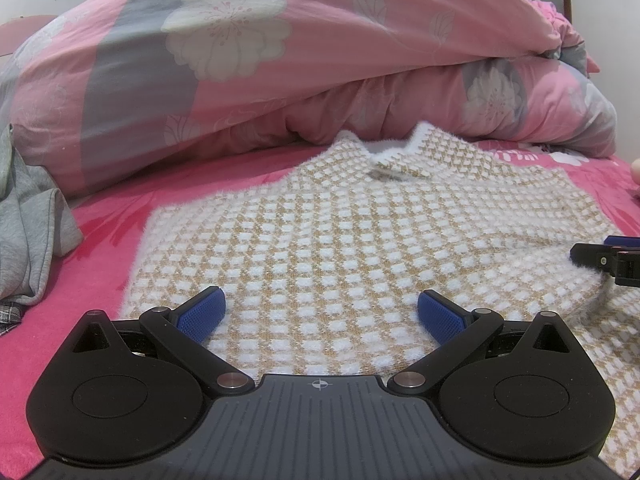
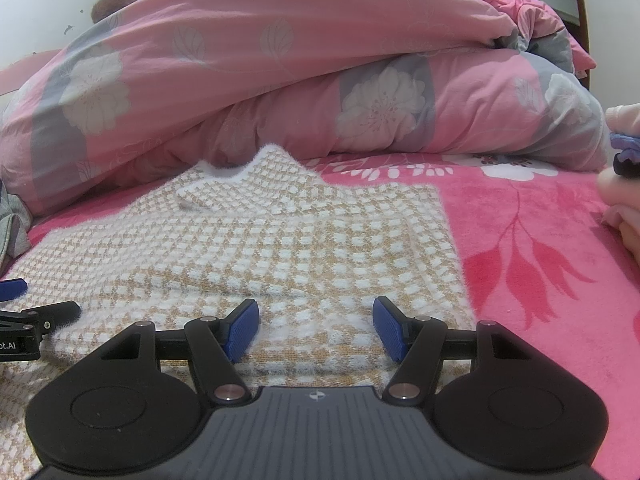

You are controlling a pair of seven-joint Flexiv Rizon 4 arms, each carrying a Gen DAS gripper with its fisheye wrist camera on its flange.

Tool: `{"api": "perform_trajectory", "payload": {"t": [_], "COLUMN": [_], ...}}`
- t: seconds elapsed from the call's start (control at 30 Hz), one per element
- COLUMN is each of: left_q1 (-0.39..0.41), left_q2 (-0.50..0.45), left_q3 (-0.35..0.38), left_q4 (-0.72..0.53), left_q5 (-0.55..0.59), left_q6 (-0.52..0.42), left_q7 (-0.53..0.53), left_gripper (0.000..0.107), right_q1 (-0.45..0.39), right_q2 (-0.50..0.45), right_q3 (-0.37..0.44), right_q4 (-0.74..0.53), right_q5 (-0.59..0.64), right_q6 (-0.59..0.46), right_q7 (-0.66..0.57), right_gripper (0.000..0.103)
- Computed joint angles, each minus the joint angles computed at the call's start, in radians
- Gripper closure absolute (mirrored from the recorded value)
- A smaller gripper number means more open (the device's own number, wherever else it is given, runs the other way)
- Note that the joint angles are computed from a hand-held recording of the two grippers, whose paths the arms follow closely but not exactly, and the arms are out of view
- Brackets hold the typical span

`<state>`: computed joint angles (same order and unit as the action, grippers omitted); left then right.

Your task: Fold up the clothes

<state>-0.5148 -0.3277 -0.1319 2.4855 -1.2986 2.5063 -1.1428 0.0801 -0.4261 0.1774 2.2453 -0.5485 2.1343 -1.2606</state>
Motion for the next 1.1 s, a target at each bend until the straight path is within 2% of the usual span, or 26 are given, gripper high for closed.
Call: {"api": "perform_trajectory", "payload": {"t": [0.13, 0.33, 0.53, 0.67, 0.8, 1.03, 1.07, 1.1], "left_q1": [0.0, 0.0, -0.001, -0.001, 0.003, 0.011, 0.013, 0.016], "left_q2": [0.0, 0.001, 0.001, 0.002, 0.005, 0.015, 0.018, 0.024], "left_q3": [0.0, 0.0, -0.001, -0.001, 0.002, 0.01, 0.012, 0.015], "left_q4": [0.0, 0.001, 0.001, 0.002, 0.008, 0.022, 0.024, 0.03], "left_q5": [0.0, 0.001, -0.002, 0.0, 0.014, 0.048, 0.055, 0.067], "left_q6": [0.0, -0.002, -0.001, -0.001, -0.005, -0.018, -0.022, -0.024], "left_q7": [-0.001, 0.0, -0.001, -0.006, -0.022, -0.055, -0.06, -0.074], "left_gripper": [0.004, 0.004, 0.004, 0.004, 0.004, 0.004, 0.004, 0.004], "right_q1": [-0.001, -0.044, -0.021, 0.006, 0.008, 0.078, 0.092, 0.111], "right_q2": [0.0, -0.014, -0.007, -0.001, 0.006, 0.031, 0.036, 0.041], "right_q3": [0.001, 0.016, -0.003, -0.021, -0.024, -0.058, -0.067, -0.08], "right_q4": [0.001, -0.002, 0.002, 0.02, -0.004, 0.005, 0.002, -0.012], "right_q5": [0.001, -0.063, -0.038, 0.045, 0.036, 0.179, 0.203, 0.218], "right_q6": [0.006, 0.046, 0.055, 0.121, 0.012, 0.052, 0.041, -0.026], "right_q7": [-0.002, 0.049, 0.038, 0.02, 0.06, -0.026, -0.039, -0.044], "right_gripper": [0.037, 0.037, 0.037, 0.037, 0.038, 0.041, 0.041, 0.041]}}
